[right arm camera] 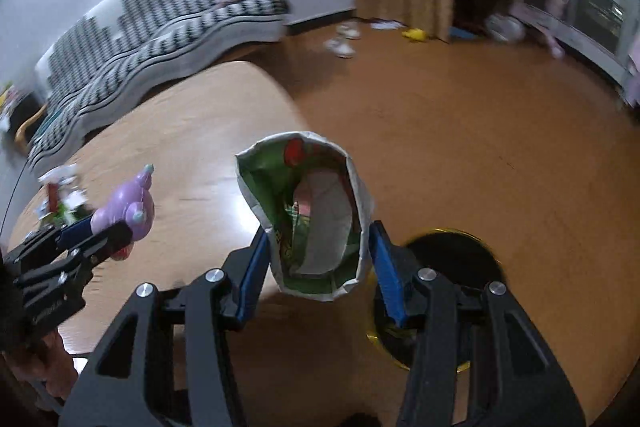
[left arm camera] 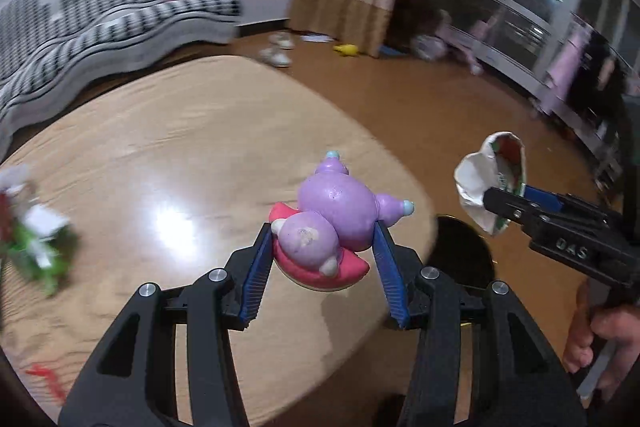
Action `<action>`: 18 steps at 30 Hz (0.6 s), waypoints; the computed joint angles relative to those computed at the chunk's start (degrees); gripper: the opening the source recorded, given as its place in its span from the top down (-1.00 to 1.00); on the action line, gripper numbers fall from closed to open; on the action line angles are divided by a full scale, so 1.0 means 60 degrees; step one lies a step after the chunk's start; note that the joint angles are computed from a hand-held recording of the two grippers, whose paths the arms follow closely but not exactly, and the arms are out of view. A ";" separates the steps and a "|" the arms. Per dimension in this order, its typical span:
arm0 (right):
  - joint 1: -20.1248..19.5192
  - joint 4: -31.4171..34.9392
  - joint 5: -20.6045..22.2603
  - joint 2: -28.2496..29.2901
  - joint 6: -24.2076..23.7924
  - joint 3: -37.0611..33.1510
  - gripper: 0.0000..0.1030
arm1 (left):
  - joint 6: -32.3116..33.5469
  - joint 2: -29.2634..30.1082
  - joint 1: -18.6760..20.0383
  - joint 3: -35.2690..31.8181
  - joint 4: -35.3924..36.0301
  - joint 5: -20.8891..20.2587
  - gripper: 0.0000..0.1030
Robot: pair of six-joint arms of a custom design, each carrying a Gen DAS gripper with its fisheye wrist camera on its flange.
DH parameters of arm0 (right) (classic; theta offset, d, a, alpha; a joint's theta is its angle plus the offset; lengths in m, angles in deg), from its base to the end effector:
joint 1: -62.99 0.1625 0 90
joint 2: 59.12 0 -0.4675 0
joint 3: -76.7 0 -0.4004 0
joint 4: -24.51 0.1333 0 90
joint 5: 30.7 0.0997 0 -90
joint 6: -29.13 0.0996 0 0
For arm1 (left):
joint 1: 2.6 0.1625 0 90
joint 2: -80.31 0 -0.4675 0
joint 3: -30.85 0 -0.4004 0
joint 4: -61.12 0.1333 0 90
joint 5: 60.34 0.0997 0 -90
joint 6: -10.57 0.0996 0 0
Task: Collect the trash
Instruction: 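Carry the toy and paper bag to the bin and release both inside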
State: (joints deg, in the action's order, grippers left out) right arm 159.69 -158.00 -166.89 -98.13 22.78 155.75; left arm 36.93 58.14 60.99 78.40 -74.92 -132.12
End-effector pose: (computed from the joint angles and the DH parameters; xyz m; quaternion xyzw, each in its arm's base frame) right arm 0.1526 -0.7727 0.2362 -0.0785 -0.8395 0.4077 0.3506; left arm -0.2625 -0.8983 0.1139 0.4062 0.8828 -0.1771 0.1557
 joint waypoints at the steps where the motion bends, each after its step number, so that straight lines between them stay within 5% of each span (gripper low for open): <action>1: -0.0121 -0.0085 -0.0018 -0.0207 0.0127 0.0294 0.04 | 0.0040 0.0080 -0.0069 0.0067 0.0012 -0.0114 0.05; 11: -0.1402 0.1197 0.0021 -0.1755 0.2393 0.2177 0.02 | 0.0144 0.0853 -0.0538 0.0186 0.0390 -0.0572 0.05; 18: -0.1685 0.1628 0.0166 -0.2008 0.2885 0.2498 -0.01 | 0.0072 0.1168 -0.0659 0.0023 0.0577 -0.0748 0.05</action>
State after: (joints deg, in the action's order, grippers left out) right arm 149.58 -148.23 -165.89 -110.17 40.09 170.74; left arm 37.37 65.15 57.03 78.54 -71.46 -136.60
